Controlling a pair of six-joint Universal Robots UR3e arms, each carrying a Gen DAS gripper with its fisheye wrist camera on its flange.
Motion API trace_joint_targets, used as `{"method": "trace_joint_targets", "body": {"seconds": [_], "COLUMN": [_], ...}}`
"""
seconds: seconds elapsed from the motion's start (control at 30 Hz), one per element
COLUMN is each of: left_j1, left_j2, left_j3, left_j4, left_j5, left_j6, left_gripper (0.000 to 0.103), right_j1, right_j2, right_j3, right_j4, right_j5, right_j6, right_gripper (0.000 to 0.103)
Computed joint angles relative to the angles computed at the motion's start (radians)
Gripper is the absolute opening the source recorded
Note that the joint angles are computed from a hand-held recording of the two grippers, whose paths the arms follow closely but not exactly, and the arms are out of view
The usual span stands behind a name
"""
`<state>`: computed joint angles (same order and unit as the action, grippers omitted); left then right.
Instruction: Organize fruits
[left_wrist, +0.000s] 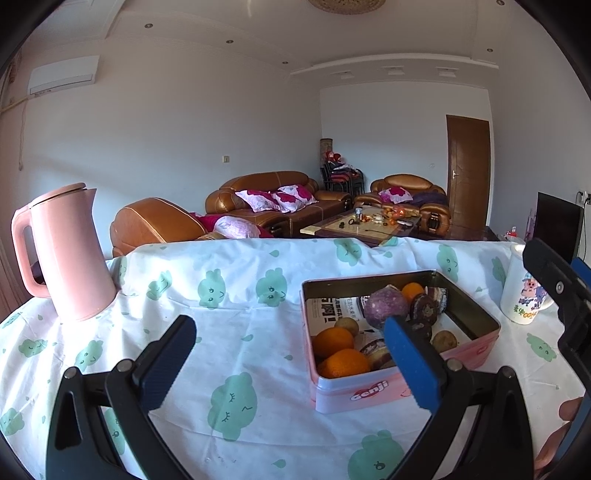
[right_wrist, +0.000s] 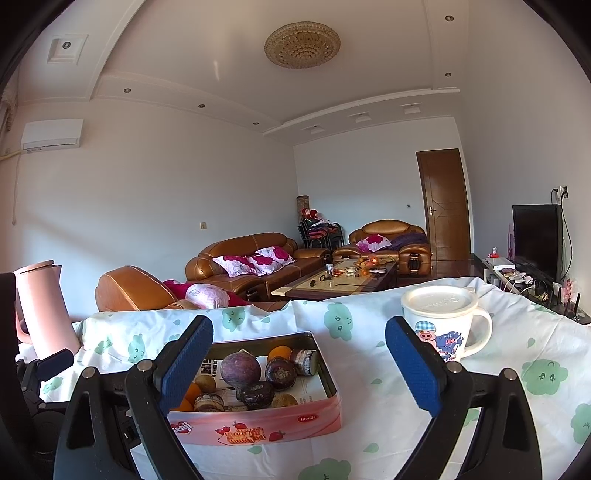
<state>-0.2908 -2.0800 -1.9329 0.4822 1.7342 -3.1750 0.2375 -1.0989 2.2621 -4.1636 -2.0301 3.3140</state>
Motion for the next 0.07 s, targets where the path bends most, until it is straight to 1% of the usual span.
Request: {"method": "trace_joint_targets", "body": {"seconds": [0.07], "left_j1": [0.001], "left_j2": [0.003], "left_j3": [0.001], "left_j4": [-0.010], "left_j5": [0.001], "left_j6": [-0.005], "left_gripper": [0.103], "right_j1": [0.001], "right_j2": [0.003], "right_j3": [-0.001], "right_j4": [0.000], "right_j5": [-0.002], "right_j6": [0.003], "right_gripper": [0.095]}}
